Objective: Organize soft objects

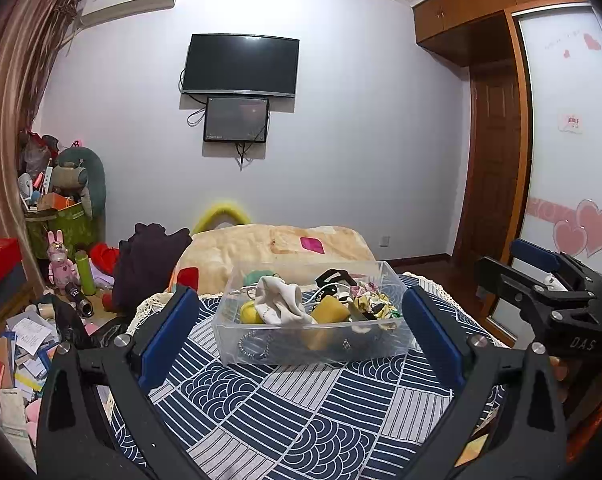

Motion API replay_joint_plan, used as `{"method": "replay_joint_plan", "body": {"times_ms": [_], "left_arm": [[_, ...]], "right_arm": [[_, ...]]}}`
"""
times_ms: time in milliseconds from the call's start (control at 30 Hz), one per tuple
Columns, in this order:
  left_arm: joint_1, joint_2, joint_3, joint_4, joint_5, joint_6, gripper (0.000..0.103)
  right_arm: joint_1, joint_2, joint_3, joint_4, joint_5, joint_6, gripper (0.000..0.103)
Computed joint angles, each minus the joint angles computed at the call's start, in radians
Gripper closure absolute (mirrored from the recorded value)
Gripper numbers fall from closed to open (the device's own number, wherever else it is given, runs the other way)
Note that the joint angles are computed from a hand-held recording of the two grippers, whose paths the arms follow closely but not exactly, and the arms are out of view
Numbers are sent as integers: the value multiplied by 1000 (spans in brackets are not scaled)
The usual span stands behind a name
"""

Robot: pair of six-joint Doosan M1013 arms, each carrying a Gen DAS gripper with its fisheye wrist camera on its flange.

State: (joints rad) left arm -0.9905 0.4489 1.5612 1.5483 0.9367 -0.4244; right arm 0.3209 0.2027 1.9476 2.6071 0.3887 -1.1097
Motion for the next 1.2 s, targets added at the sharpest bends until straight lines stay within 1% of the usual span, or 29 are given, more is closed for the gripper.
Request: {"method": "replay_joint_plan", "body": {"times_ms": [500, 1200], "left_arm": [[-6, 7, -7, 5, 10, 10, 0], [-10, 5, -1, 21, 12, -3, 0]], "right_arm": [[0, 0, -1, 3, -11, 4, 0], [0, -2, 4, 23, -2, -18, 0]]}}
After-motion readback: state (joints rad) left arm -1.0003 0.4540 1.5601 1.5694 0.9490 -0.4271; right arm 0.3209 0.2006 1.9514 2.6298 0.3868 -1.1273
